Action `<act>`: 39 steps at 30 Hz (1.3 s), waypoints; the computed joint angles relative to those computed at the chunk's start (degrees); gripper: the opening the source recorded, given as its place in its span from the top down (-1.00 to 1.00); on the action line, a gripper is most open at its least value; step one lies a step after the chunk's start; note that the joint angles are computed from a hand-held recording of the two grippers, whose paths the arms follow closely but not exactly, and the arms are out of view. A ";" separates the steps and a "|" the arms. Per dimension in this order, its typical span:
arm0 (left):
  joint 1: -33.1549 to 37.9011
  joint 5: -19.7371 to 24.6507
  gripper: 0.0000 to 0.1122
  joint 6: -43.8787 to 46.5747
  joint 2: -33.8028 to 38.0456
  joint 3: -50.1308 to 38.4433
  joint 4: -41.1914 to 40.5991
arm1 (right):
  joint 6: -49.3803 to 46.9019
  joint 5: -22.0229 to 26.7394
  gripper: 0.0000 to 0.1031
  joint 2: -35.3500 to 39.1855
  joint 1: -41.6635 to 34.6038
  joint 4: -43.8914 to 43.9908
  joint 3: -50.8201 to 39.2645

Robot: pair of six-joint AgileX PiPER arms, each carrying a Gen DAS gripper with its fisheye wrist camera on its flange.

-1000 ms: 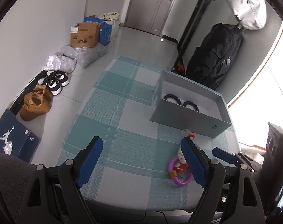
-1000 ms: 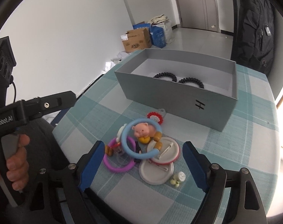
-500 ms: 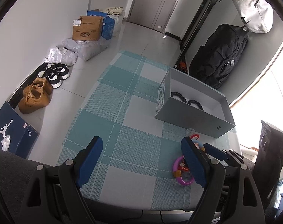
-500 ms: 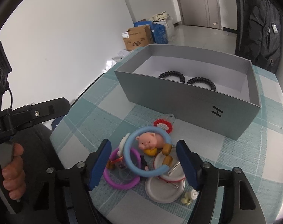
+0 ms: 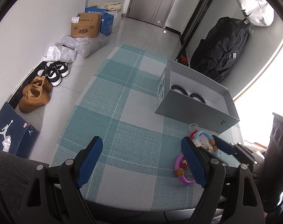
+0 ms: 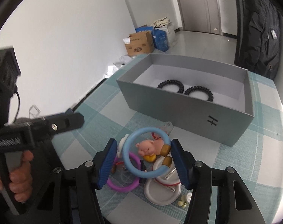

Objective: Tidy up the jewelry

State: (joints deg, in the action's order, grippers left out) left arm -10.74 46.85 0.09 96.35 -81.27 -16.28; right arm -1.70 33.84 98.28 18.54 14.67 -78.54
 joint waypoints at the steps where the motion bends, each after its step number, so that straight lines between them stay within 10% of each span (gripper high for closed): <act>1: -0.06 -0.03 -0.48 0.40 0.03 0.06 -0.15 | -0.85 -0.11 -0.13 -0.42 -0.61 1.34 0.28; 22: -6.49 1.37 -0.47 10.89 -0.65 1.47 -3.18 | -4.10 -2.64 -0.13 -9.28 -10.78 12.14 6.78; 29: -8.18 2.10 0.41 12.75 -0.32 1.54 -2.11 | -6.17 -2.01 -0.13 -9.94 -12.30 14.34 7.17; 39: -10.74 -0.01 0.76 14.96 -1.15 2.72 -0.13 | -7.84 -1.90 -0.13 -10.09 -12.74 16.16 7.46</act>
